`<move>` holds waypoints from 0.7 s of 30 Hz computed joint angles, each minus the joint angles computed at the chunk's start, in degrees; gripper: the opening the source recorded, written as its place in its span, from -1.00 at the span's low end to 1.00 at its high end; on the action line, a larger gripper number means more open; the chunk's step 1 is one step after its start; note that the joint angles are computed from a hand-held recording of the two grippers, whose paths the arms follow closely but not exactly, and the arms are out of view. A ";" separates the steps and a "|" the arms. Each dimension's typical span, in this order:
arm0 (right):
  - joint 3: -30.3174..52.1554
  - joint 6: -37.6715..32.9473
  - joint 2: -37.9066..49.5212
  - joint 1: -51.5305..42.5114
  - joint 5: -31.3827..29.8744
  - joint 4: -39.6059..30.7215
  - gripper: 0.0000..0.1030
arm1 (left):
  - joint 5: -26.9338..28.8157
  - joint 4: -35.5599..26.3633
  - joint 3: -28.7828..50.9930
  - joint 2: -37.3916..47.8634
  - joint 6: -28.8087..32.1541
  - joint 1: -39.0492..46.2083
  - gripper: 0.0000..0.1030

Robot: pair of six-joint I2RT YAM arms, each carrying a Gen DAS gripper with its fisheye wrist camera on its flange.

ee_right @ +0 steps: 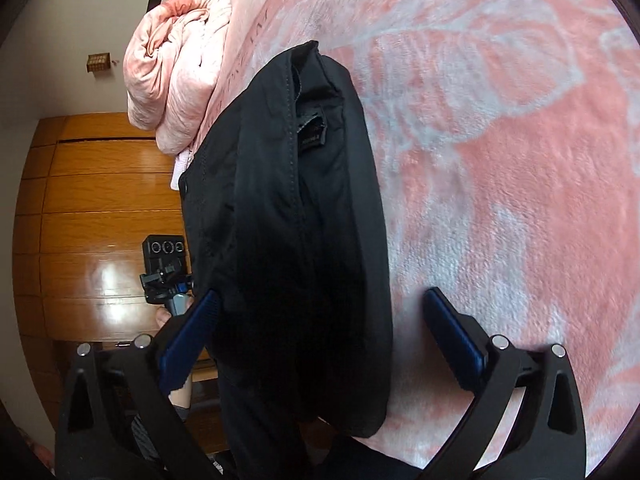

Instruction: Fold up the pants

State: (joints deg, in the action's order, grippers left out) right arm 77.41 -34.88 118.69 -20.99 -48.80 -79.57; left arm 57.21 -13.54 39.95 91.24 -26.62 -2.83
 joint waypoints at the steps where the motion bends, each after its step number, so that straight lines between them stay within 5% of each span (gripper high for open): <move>1: 0.37 -0.01 0.62 0.36 -0.35 -0.01 0.96 | 0.38 2.08 -0.07 1.22 -1.20 -1.08 0.92; 7: 0.99 -0.73 2.42 2.94 -4.46 0.82 0.96 | 0.99 11.82 -1.94 3.26 -6.99 -4.04 0.90; 9: 0.30 -1.05 1.40 4.62 -4.80 2.36 0.68 | -0.26 14.19 -3.12 2.88 -9.28 -3.90 0.40; 12: -1.67 1.00 -0.64 6.21 -5.53 6.01 0.13 | -1.52 14.91 -4.13 2.58 -10.47 -3.94 -0.02; 15: -1.89 0.84 -3.18 6.80 -6.50 6.11 -0.13 | -3.78 12.02 -3.57 -0.57 -10.12 -4.76 -0.31; 21: 3.99 7.83 -6.62 12.93 -7.02 7.40 -0.23 | -7.71 -2.84 4.00 -5.94 -3.05 -2.55 -0.43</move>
